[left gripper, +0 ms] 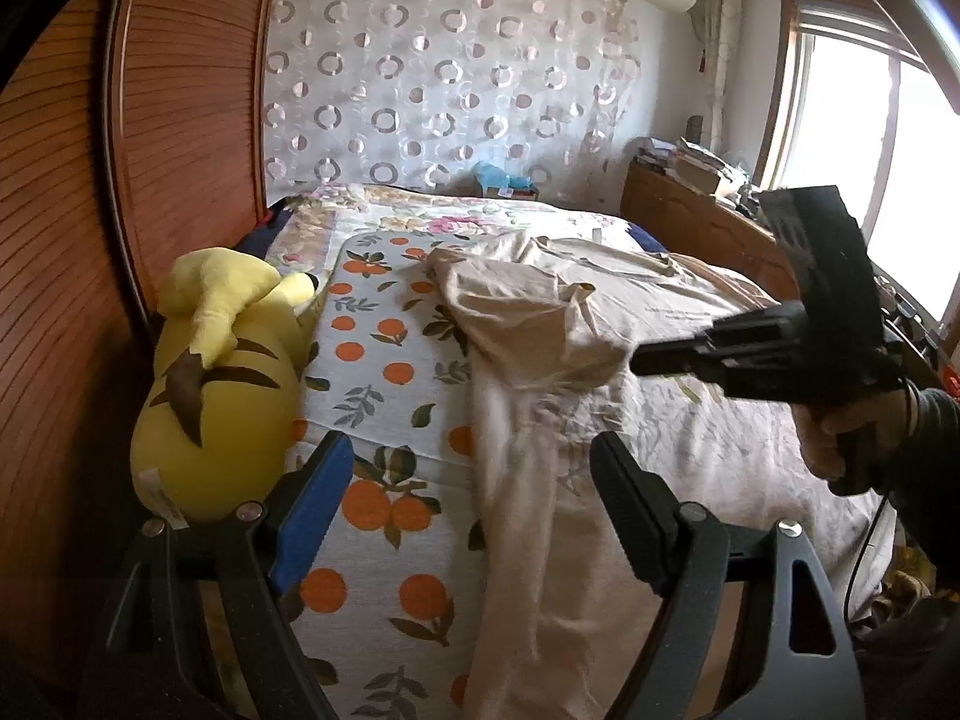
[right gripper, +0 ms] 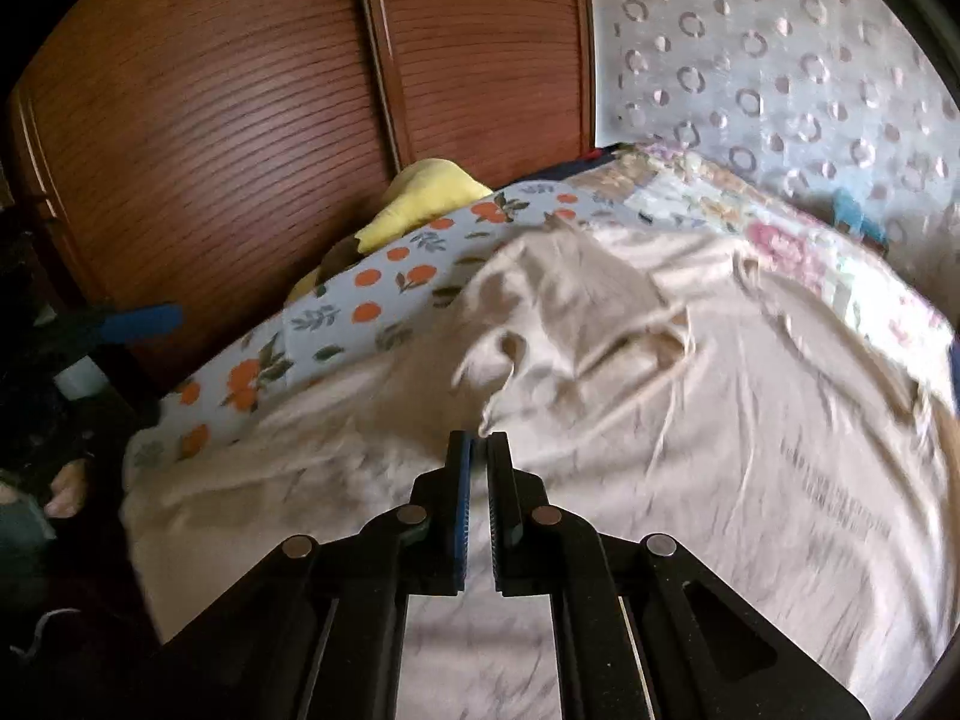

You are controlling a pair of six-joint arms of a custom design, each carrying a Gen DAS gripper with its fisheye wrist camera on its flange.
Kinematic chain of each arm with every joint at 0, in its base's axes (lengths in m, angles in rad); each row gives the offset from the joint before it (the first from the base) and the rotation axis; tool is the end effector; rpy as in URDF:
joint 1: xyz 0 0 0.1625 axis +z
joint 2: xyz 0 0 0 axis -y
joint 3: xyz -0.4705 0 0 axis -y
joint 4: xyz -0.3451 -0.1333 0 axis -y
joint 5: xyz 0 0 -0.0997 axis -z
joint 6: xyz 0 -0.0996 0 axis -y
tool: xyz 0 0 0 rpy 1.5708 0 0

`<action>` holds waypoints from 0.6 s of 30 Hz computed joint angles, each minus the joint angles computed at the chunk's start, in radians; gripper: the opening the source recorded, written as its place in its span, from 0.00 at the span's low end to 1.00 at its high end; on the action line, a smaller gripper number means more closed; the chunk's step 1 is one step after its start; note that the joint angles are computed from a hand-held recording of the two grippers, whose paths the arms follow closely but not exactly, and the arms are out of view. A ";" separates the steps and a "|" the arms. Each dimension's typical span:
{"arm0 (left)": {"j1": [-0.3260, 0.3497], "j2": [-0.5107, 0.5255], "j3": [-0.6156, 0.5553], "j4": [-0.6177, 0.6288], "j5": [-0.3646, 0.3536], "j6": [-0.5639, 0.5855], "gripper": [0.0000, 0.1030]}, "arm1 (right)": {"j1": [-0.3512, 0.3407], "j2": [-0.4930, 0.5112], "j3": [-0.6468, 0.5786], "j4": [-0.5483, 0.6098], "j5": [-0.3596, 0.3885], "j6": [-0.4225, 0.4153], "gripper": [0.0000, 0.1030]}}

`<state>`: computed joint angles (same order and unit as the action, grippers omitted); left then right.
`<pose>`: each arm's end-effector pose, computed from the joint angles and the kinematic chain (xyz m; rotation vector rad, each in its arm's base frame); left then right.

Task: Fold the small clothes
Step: 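Lift and fold the grasped shirt side over the shirt body with the right gripper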

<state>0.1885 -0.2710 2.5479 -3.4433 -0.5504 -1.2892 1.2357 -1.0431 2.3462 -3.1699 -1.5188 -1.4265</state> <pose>-0.2544 -0.2706 -0.0613 0.3690 2.2753 -1.1370 -0.0181 -0.4729 0.1701 1.5290 -2.4963 0.3365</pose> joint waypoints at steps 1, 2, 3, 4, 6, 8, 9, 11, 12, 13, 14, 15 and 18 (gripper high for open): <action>0.002 0.000 -0.004 0.005 -0.001 0.004 0.79 | -0.007 0.000 0.007 -0.015 -0.004 -0.004 0.10; 0.004 0.000 -0.007 0.007 -0.002 0.007 0.79 | -0.016 0.006 0.017 -0.050 -0.004 -0.013 0.23; 0.006 0.001 -0.009 0.000 -0.003 0.015 0.79 | -0.022 -0.003 0.017 -0.044 0.003 -0.016 0.30; 0.009 0.002 -0.010 -0.005 -0.005 0.023 0.79 | -0.027 -0.002 0.012 -0.046 0.016 -0.008 0.31; 0.014 0.002 -0.018 0.000 -0.006 0.030 0.79 | -0.021 -0.003 0.002 -0.050 0.031 0.021 0.32; 0.020 0.004 -0.027 -0.006 -0.008 0.045 0.79 | -0.022 -0.009 -0.007 -0.051 0.071 0.035 0.32; 0.019 0.004 -0.031 -0.002 -0.009 0.045 0.79 | -0.014 -0.011 -0.010 -0.047 0.076 0.045 0.32; 0.018 0.004 -0.039 0.005 -0.012 0.052 0.79 | 0.008 0.015 -0.047 -0.042 0.067 0.082 0.32; 0.018 0.004 -0.041 0.005 -0.012 0.055 0.79 | 0.018 0.034 -0.065 -0.039 0.058 0.098 0.32; 0.019 0.006 -0.042 -0.002 -0.013 0.061 0.79 | 0.028 0.059 -0.085 -0.041 0.045 0.117 0.32; 0.021 0.007 -0.043 -0.006 -0.014 0.065 0.79 | 0.039 0.088 -0.108 -0.040 0.023 0.141 0.32; 0.023 0.009 -0.045 -0.010 -0.016 0.070 0.79 | 0.048 0.109 -0.122 -0.043 0.009 0.155 0.32; 0.030 0.013 -0.051 -0.017 -0.022 0.082 0.79 | 0.069 0.168 -0.158 -0.057 -0.025 0.188 0.31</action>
<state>0.2188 -0.2577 2.4965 -3.4599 -0.5726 -1.2072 1.3045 -0.8749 2.1886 -3.2270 -1.5436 -1.2385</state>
